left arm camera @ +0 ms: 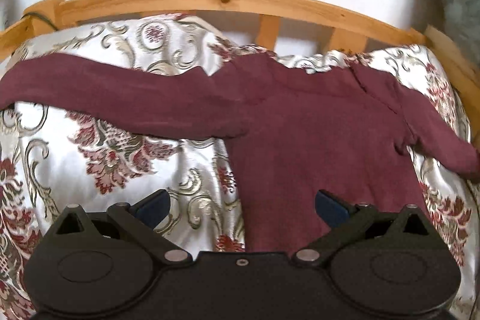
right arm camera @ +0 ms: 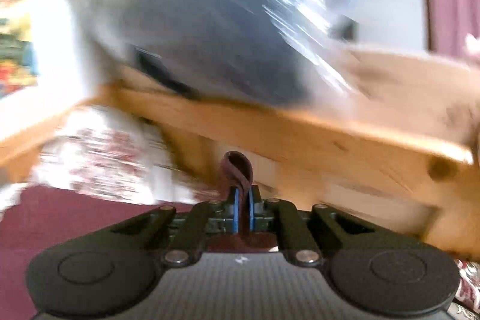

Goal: Fold small clothes
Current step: 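Carry the held sleeve across the shirt body with the right gripper, then release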

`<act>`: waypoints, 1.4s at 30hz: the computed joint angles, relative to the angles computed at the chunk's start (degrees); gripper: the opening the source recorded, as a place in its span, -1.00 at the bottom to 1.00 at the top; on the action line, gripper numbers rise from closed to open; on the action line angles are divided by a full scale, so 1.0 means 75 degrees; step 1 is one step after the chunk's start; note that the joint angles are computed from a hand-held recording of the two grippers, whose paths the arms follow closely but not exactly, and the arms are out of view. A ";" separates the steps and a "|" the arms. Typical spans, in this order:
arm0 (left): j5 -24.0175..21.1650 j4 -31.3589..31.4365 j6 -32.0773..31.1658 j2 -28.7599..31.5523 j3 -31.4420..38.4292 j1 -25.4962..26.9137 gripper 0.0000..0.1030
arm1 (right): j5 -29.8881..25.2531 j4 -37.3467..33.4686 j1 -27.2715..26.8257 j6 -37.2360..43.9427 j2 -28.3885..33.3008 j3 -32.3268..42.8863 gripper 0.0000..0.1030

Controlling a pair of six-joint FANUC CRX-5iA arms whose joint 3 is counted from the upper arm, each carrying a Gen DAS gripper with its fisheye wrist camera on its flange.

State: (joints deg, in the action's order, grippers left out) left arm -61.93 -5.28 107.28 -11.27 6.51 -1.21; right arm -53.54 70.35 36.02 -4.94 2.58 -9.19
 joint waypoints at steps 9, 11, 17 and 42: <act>0.0212 0.0025 0.0507 0.0010 -0.0277 0.0391 0.99 | 0.2116 -0.0355 0.1499 0.2251 0.0761 0.1534 -0.84; 0.0244 0.0239 0.0521 0.0000 -0.0430 0.0583 0.99 | 0.2492 -0.1177 0.1814 0.3218 0.1030 0.1920 -0.84; 0.0265 0.1033 0.1170 0.0096 -0.0903 0.1188 0.99 | 0.2391 -0.3498 0.2589 0.6136 0.1802 0.2850 -0.80; 0.0259 -0.0648 0.0843 0.1425 -0.0033 -0.0246 0.99 | 0.2866 -0.2403 0.0384 0.3949 0.2423 0.1944 0.33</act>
